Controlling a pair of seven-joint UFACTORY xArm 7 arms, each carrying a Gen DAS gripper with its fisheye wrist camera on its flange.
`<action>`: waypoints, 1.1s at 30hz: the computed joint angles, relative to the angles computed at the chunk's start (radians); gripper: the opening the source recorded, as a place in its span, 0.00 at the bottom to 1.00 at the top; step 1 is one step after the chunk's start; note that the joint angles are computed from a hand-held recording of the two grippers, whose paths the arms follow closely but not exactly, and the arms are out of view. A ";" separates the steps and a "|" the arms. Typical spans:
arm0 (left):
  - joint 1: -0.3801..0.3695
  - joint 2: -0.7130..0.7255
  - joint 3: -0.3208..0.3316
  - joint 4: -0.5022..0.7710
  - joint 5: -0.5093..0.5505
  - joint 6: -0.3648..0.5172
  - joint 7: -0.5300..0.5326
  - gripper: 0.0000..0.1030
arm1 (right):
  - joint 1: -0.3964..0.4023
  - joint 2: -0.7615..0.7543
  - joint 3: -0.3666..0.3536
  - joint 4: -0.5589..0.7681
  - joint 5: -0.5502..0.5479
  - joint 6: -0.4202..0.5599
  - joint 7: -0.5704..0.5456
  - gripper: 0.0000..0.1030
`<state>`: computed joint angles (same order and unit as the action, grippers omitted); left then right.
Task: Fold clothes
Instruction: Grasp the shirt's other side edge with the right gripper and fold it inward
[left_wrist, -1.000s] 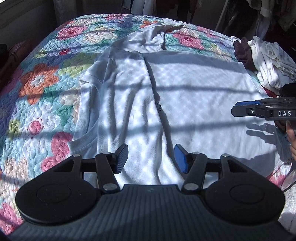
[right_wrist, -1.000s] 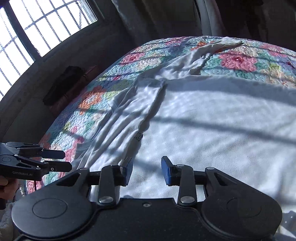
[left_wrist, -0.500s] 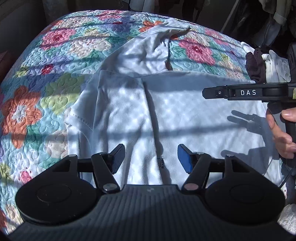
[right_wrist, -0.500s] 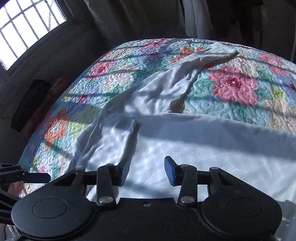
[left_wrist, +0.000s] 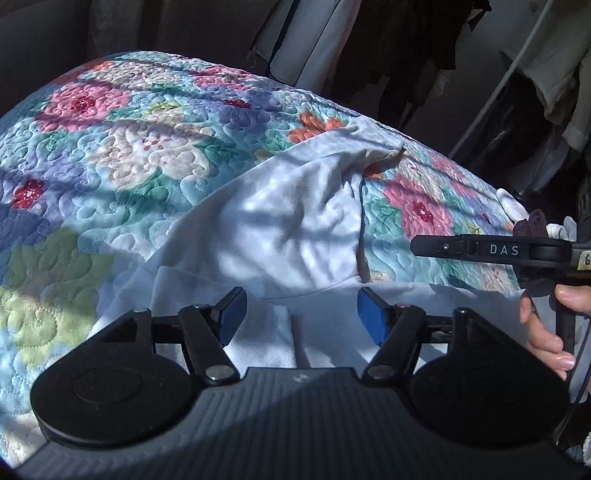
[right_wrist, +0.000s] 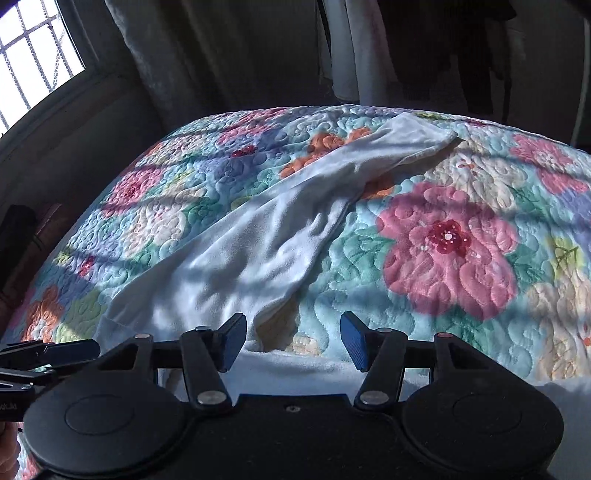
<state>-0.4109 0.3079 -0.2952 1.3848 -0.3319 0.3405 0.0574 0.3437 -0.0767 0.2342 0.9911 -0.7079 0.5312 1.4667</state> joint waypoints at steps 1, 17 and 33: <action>-0.017 0.028 0.014 0.030 0.030 0.007 -0.017 0.64 | -0.034 -0.001 0.010 -0.006 -0.054 -0.014 0.049 0.60; -0.042 0.186 0.036 0.219 0.137 0.056 0.097 0.62 | -0.018 0.234 -0.178 0.124 0.027 -0.252 0.108 0.60; 0.040 0.146 0.008 0.157 0.028 0.139 0.163 0.62 | 0.084 0.392 -0.404 0.312 -0.389 -0.273 0.479 0.05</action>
<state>-0.3710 0.4541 -0.2872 1.5422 -0.3042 0.4795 0.2208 0.4281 0.3156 -0.1694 1.3030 -1.0966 0.2586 1.9455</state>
